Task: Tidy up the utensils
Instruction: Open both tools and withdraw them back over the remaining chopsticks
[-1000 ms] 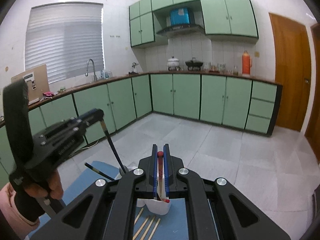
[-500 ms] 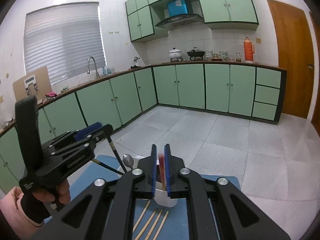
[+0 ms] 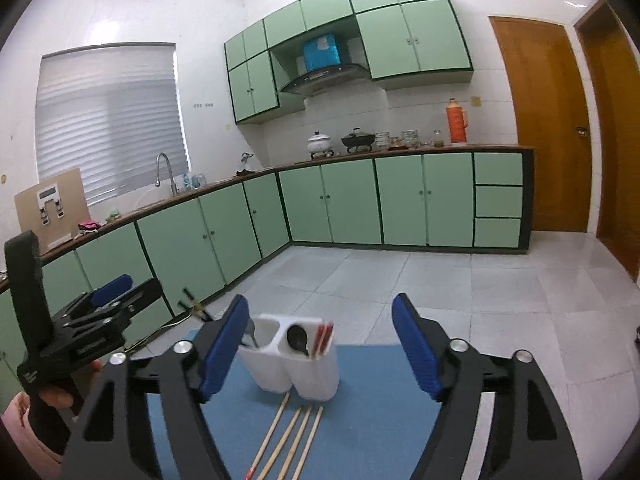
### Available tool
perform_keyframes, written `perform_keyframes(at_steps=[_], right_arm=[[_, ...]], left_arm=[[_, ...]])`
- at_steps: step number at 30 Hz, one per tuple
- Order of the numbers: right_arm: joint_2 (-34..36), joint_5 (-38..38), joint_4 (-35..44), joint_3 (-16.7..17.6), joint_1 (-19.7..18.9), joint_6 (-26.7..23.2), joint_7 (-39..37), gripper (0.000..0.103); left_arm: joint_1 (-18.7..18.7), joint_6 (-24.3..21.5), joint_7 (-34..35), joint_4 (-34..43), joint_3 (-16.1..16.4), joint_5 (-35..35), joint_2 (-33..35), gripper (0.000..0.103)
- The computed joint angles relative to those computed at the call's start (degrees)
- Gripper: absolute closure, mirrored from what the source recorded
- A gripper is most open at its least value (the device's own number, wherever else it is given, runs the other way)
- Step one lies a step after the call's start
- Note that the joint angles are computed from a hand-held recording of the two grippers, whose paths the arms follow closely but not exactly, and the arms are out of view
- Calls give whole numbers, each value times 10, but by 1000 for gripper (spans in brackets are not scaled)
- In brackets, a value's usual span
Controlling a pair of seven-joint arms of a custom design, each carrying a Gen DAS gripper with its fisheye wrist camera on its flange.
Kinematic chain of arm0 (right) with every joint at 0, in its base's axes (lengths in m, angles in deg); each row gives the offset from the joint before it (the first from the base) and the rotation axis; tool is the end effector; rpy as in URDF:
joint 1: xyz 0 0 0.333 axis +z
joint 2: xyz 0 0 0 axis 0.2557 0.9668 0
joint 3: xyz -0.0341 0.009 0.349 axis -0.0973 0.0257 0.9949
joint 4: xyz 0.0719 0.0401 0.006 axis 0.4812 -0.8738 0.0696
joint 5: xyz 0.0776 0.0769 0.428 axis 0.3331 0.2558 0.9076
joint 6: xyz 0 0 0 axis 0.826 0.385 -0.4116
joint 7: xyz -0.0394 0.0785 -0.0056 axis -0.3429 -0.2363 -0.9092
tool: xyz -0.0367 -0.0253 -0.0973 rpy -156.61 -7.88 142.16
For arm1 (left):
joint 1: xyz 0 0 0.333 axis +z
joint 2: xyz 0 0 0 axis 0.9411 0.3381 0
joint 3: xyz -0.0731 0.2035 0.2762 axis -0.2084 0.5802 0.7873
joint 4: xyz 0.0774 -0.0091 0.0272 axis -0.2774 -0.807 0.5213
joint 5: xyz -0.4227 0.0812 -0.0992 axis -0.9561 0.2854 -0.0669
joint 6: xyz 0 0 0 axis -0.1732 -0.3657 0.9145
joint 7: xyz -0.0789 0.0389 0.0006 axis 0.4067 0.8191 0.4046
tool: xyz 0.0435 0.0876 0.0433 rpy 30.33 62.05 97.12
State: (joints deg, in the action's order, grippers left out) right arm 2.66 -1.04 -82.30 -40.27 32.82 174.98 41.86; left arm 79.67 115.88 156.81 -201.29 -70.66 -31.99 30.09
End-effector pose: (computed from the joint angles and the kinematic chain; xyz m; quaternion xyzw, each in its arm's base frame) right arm 0.5969 0.1498 0.6025 -0.6351 0.5016 -0.2599 0.5268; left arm 0.5724 -0.0476 0.5878 -0.5685 0.5636 -0.4517 0.3938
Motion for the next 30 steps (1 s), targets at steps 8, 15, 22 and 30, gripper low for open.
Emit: perform_keyframes(at_steps=[8, 15, 22, 30], right_arm=[[-42, 47, -92, 17, 13, 44, -30, 10], [-51, -140, -186, 17, 32, 48, 183, 10], [-52, -290, -263, 48, 24, 70, 343, 25], [-48, -411, -301, 52, 31, 40, 449, 52]], left_arm=[[-23, -11, -53, -111, 28, 48, -67, 10], [24, -49, -77, -173, -5, 75, -94, 10], [5, -81, -109, -217, 27, 114, -109, 10], [-23, -121, -125, -233, 55, 144, -113, 10]])
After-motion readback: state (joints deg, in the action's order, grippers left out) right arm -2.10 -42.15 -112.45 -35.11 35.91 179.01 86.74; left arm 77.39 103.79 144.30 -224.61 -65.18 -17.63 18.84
